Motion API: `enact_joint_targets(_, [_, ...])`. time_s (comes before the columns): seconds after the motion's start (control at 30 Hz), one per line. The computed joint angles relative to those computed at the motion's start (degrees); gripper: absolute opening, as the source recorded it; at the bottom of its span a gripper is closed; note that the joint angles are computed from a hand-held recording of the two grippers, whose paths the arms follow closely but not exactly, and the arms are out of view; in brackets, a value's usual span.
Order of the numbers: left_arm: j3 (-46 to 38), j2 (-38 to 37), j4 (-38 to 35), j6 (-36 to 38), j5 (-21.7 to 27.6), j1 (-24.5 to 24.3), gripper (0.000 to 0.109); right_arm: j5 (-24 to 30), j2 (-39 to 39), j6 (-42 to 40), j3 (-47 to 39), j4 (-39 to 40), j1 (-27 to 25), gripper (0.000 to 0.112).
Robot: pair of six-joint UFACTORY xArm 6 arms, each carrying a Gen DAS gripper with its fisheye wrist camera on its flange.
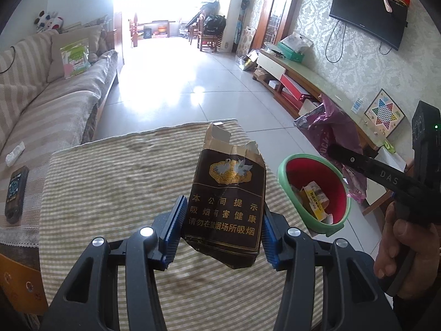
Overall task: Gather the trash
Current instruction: 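Carry the cigarette box and pink bag over the bin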
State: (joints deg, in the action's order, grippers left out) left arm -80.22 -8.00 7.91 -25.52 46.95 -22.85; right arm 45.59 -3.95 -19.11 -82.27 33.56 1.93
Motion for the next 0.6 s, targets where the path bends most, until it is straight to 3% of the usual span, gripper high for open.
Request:
enact_joint_targets(0.3, [-14.94, 14.04, -4.0, 4.93, 0.4, -4.58, 0.047, -0.93, 4.72, 0.25, -3.32, -0.78, -7.99, 0.031])
enact_joint_targets(0.6, [-33.46, 28.46, -6.22, 9.41, 4.34, -7.39, 0.047, -1.22, 8.71, 1.58, -4.22, -2.62, -13.08, 0.031])
